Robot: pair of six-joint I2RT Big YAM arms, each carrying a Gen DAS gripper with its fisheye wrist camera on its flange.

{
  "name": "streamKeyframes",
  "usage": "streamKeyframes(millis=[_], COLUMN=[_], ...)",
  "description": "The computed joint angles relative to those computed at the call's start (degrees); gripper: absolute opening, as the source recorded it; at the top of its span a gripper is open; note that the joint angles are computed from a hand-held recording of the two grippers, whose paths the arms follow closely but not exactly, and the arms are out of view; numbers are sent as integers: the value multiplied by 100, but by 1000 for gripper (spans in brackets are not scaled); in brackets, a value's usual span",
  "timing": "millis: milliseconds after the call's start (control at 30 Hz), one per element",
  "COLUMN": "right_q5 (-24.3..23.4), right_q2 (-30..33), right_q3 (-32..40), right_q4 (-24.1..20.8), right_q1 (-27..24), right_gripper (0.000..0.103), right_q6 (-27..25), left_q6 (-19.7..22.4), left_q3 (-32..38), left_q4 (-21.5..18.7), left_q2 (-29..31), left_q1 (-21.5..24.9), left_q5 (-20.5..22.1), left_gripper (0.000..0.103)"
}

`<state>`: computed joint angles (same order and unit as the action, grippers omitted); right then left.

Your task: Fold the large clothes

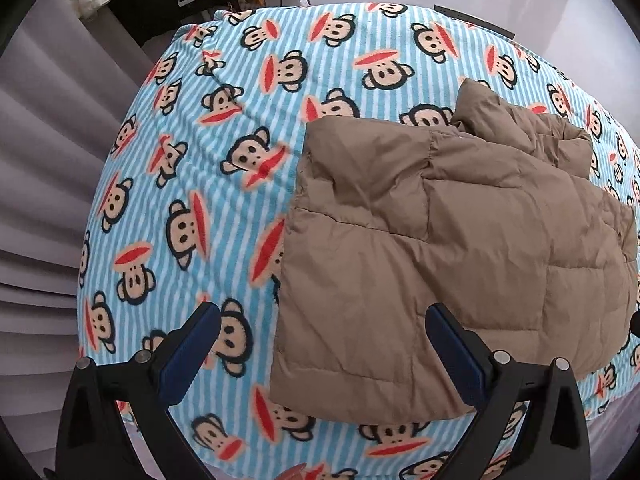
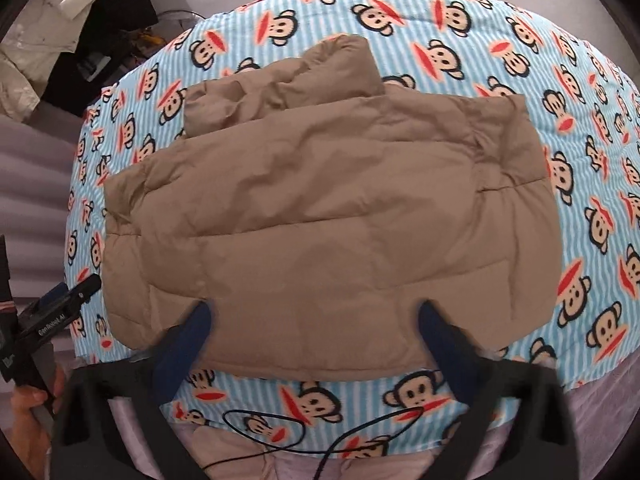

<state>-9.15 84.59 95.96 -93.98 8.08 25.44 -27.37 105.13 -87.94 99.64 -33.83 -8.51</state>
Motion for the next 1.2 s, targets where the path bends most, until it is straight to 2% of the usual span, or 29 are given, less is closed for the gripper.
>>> streamKeyframes(millis=[133,233,300,400,467,600,700,767,800,867,900,933,1100,1200], right_q5=[-334,-254,-254,-399,-433,-402,-416,-384,-370,-314,-276,-282,-390,-375], right_q2=[204,251,258,247,262,287,284,266,255,275,303,308,253,328], right_q3=[127,134,113,29,-4,-94,-158,-217,-249,-291,-310,-356,-591,-618], right_q4=[-143,-207,-222,-202,-221,-185,-38,144,255,412,457,551,1206,1326], right_q1=[56,166,203,201,213,265,267,260,253,231,212,190,89,99], right_gripper=[103,103,103,103,103,103,103,102,98,68,33,14,14,14], right_q6=[-54,-66,-63,-62,-73,-142,-112,-80,-69,-68,-49,-2,30,-99], left_q6=[32,138,292,424,517,1119,1552,1675,1688,1677,1688,1688,1671,1617], left_q3=[-156,-377,-605,-1075,-1244,-1295,-1253,-1213,-1192,-1163,-1167,-1189,-1222,-1195], left_q4=[83,222,452,1007,1220,1283,1313,1322,1325,1353,1392,1444,1733,1804], left_q2=[-38,-106,-205,-443,-495,-266,-27,143,233,436,515,541,658,754], left_q1=[65,221,415,804,948,1156,1196,1199,1203,1196,1183,1172,1094,1058], left_q5=[18,324,811,1676,1943,2742,3150,3321,3404,3605,3699,3755,3989,4074], left_gripper=[102,102,102,102,102,102,102,102,102,102,102,102,102,102])
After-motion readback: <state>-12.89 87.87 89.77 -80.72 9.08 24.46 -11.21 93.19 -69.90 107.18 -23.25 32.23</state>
